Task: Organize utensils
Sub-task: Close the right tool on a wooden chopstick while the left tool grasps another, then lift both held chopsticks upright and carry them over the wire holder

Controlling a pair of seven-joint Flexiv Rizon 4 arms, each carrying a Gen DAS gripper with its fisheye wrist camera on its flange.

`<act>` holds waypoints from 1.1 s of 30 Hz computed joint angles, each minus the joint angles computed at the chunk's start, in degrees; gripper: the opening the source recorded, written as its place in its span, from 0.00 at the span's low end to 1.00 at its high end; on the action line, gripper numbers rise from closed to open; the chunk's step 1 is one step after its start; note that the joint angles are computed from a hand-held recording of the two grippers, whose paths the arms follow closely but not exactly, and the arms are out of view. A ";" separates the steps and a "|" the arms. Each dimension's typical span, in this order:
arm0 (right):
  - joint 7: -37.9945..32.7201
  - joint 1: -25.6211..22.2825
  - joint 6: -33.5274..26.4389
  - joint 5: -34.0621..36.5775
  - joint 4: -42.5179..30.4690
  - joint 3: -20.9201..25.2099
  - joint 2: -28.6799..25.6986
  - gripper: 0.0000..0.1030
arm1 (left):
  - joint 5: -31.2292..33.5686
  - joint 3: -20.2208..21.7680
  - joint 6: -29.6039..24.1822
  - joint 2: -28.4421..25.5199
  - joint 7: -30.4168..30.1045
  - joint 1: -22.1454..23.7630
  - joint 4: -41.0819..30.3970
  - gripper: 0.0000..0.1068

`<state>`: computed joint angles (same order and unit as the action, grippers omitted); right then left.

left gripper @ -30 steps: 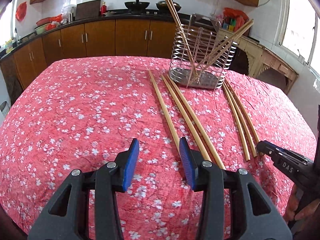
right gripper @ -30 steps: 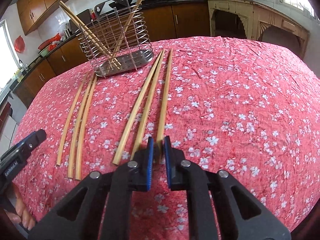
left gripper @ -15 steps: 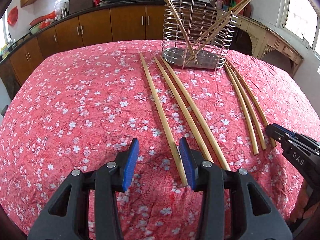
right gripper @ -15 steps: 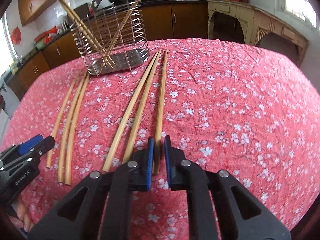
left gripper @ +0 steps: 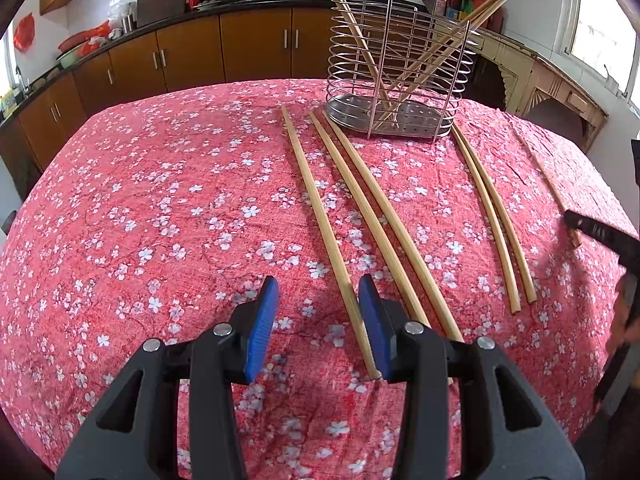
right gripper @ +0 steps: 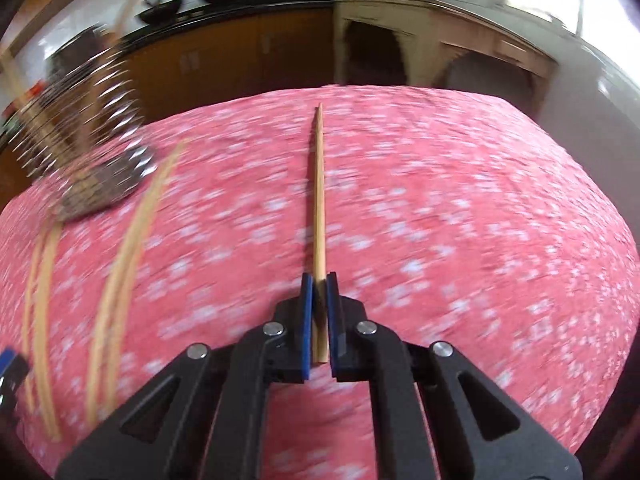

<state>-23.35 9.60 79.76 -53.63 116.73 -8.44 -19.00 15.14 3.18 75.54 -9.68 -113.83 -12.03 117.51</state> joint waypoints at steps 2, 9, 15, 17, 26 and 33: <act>1.03 -0.59 0.35 0.51 -0.15 -0.62 -0.26 0.08 | 0.44 0.09 -0.29 0.06 -0.08 -0.10 -0.11 0.40; 0.64 -1.19 0.80 2.14 -0.56 -0.90 -0.69 0.08 | 7.68 1.56 -5.11 -0.91 -5.59 -1.98 -4.27 0.18; -0.12 -1.12 2.14 3.91 -0.29 -1.03 -0.75 0.08 | 7.71 2.16 -7.43 -2.08 -5.26 0.38 -6.50 0.07; -0.61 -1.11 2.80 4.50 -0.08 -1.36 -0.82 0.08 | 8.21 3.16 -7.47 -2.47 -5.79 1.74 -7.02 0.07; -1.24 0.09 3.04 5.52 0.11 -2.46 -0.79 0.08 | -4.56 0.89 1.05 -2.93 8.54 9.06 -2.05 0.07; -1.74 0.24 3.52 6.47 0.19 -2.52 -0.82 0.08 | -2.98 3.97 -0.55 -3.59 7.35 5.64 -3.78 0.09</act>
